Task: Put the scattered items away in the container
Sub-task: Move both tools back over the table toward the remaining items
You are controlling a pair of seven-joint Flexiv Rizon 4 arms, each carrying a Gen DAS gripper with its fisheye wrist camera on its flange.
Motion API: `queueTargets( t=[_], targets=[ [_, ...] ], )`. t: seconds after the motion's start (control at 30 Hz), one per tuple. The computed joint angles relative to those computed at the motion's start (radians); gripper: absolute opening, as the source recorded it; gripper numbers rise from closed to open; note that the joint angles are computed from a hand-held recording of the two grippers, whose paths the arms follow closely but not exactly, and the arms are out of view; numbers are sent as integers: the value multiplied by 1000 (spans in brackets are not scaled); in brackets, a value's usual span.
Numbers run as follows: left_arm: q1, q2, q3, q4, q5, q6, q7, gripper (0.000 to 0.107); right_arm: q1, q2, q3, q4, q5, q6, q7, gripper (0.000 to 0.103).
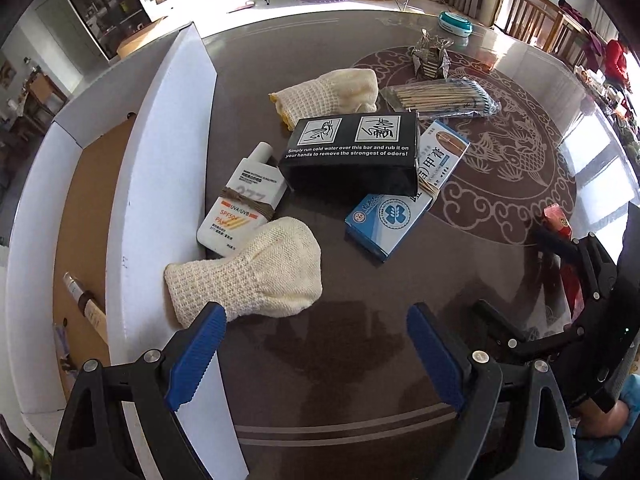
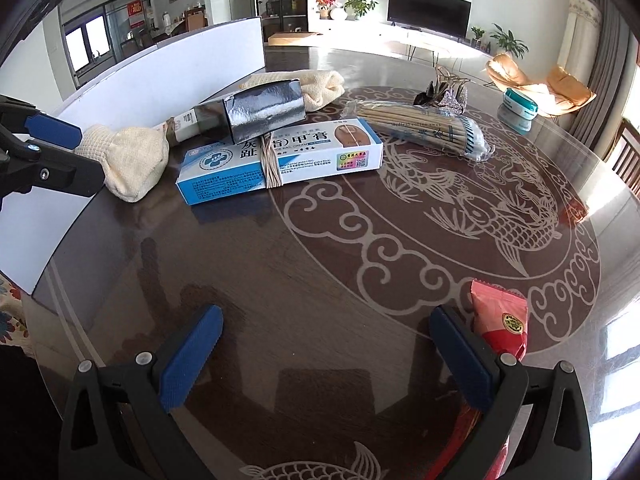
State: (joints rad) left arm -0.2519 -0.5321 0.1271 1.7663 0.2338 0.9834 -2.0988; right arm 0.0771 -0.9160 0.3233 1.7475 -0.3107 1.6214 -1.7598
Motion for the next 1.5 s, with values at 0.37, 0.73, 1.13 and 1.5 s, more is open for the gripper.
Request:
queueTargets(
  t=[0.37, 0.73, 1.13, 1.5],
  targets=[
    [1, 11, 1, 17, 5, 24, -7, 93, 1, 0, 0, 0, 2, 1, -2, 103],
    [-11, 4, 4, 2, 22, 15, 6, 93, 6, 0, -5, 0, 3, 1, 0, 103],
    [-31, 16, 28, -3, 77, 1, -48, 93, -208, -22, 243, -11, 30, 3, -144, 103],
    [-21, 7, 7, -9, 75, 28, -4, 93, -420, 1, 347, -11, 52, -205, -221, 103]
  ],
)
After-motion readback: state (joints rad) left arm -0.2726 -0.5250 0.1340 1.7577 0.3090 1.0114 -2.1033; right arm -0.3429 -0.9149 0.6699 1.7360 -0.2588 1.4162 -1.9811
